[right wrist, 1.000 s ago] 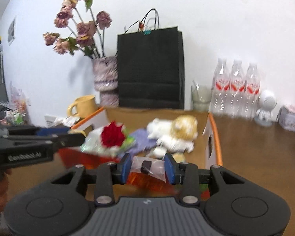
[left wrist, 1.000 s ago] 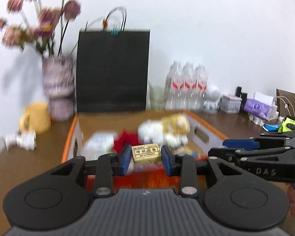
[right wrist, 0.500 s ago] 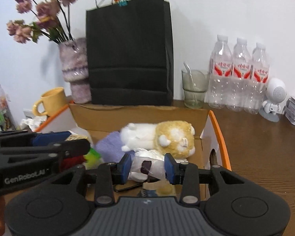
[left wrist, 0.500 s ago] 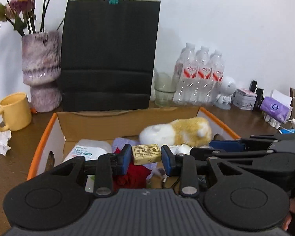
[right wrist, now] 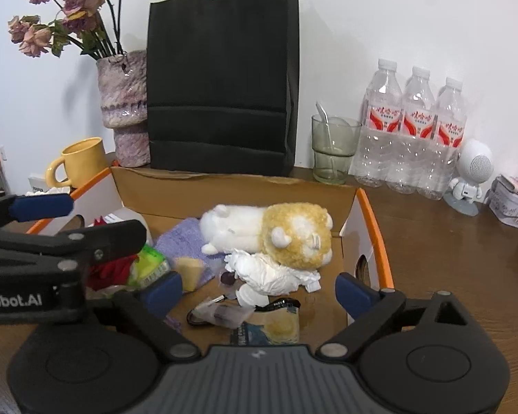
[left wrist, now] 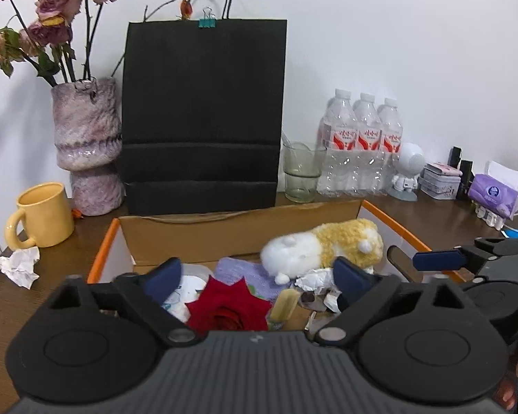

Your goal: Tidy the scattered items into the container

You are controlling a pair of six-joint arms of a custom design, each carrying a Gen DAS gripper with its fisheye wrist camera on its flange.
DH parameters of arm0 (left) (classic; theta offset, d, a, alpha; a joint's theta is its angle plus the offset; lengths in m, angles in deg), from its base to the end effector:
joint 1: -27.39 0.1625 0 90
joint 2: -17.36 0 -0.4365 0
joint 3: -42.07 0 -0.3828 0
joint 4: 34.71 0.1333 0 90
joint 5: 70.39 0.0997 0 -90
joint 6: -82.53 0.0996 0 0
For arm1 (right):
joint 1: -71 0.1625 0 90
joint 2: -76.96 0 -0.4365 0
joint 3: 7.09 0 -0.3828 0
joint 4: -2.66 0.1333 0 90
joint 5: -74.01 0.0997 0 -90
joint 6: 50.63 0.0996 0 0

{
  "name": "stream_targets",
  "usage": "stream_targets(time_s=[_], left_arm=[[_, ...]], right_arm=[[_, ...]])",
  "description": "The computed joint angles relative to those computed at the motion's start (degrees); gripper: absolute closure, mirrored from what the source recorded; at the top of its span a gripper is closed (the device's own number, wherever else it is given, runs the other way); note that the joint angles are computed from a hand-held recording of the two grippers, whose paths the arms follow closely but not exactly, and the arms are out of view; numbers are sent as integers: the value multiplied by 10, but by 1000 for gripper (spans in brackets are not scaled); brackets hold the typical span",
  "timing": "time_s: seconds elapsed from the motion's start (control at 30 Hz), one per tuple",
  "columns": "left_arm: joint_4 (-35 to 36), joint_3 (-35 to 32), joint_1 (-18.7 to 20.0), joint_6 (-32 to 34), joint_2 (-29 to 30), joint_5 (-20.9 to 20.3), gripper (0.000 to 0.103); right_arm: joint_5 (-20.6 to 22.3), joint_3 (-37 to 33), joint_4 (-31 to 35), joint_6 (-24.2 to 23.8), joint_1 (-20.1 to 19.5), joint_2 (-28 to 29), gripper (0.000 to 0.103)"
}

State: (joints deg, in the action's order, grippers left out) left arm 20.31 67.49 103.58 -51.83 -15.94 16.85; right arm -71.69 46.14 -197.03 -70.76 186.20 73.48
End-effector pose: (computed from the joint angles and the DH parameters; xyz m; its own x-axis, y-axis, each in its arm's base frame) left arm -0.0422 -0.7502 0.3139 -0.5585 0.6534 -0.5110 0.8214 0.3500 -0.4503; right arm 0.3789 -0.6854 -0.0450 -0.6912 0.2262 0.6864 -0.4805 0.5656 -0.6702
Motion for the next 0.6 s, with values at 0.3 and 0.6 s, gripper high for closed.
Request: stream_targets(time_s=[0.3, 0.6], left_arm=[[-8, 18, -10, -23, -15, -40, 0], [-54, 114, -11, -37, -86, -41, 0]], right_arm=[[-17, 1, 24, 21, 14, -5, 0], [-41, 26, -9, 28, 36, -13, 0]])
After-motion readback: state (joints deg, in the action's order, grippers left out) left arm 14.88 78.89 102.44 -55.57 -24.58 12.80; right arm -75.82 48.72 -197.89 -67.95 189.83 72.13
